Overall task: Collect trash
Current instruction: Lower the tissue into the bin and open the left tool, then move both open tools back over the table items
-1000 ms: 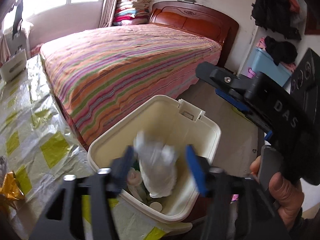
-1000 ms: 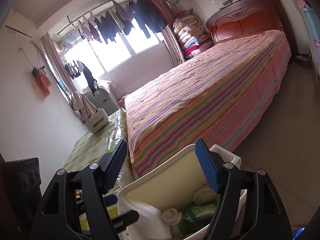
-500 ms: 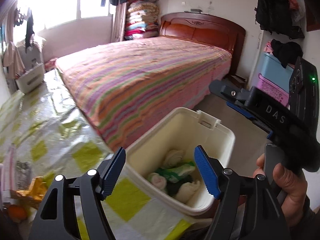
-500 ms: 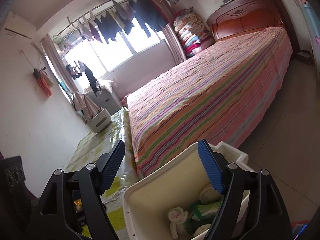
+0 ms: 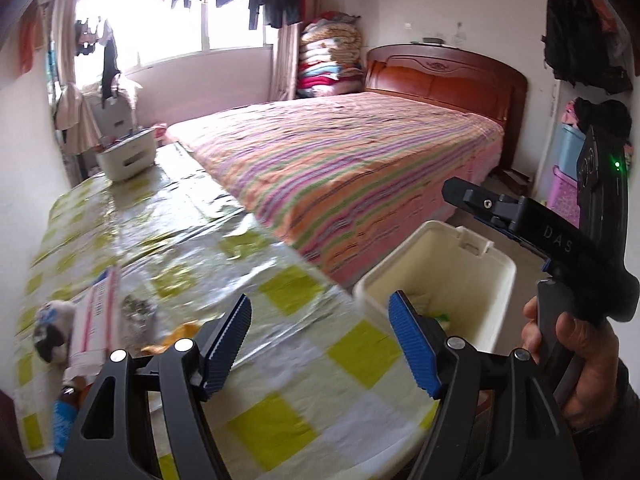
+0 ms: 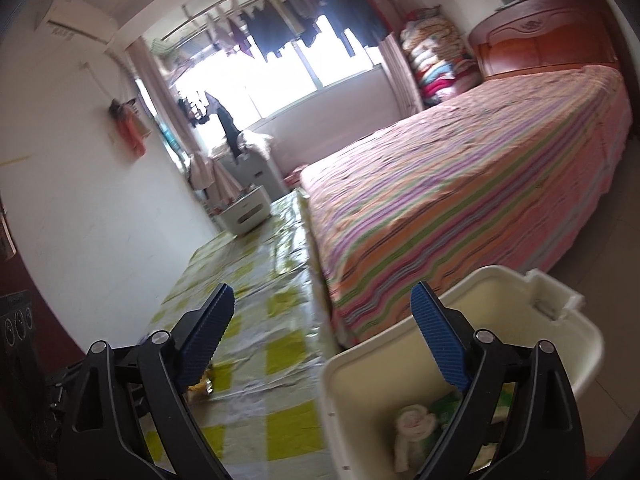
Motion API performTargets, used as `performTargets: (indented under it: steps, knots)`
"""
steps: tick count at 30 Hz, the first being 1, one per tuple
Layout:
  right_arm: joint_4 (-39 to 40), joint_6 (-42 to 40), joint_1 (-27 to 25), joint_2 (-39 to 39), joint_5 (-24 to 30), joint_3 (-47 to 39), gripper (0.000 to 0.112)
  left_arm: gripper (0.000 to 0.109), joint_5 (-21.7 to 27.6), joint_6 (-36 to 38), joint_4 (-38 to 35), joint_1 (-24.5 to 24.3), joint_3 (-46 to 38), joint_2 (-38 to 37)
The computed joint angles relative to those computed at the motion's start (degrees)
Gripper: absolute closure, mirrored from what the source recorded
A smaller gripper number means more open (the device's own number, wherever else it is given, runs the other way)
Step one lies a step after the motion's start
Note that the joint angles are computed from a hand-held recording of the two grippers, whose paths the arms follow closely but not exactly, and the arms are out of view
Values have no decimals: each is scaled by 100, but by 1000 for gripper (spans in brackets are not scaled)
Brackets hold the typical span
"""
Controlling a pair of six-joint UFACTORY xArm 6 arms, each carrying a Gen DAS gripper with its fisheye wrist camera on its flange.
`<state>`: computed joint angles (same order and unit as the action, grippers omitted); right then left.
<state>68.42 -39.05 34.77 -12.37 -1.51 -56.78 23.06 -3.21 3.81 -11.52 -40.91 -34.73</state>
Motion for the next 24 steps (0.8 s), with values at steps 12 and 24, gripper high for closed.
performTargets:
  steps: [12,24]
  knots:
    - [-392,-275,695,488,641,-537,24,39,410,683,-894,1206,429,-959]
    - [-1692,65,1072,1252,1918,-1284,24,39,1231,2005,-2585,3303,589,-1406]
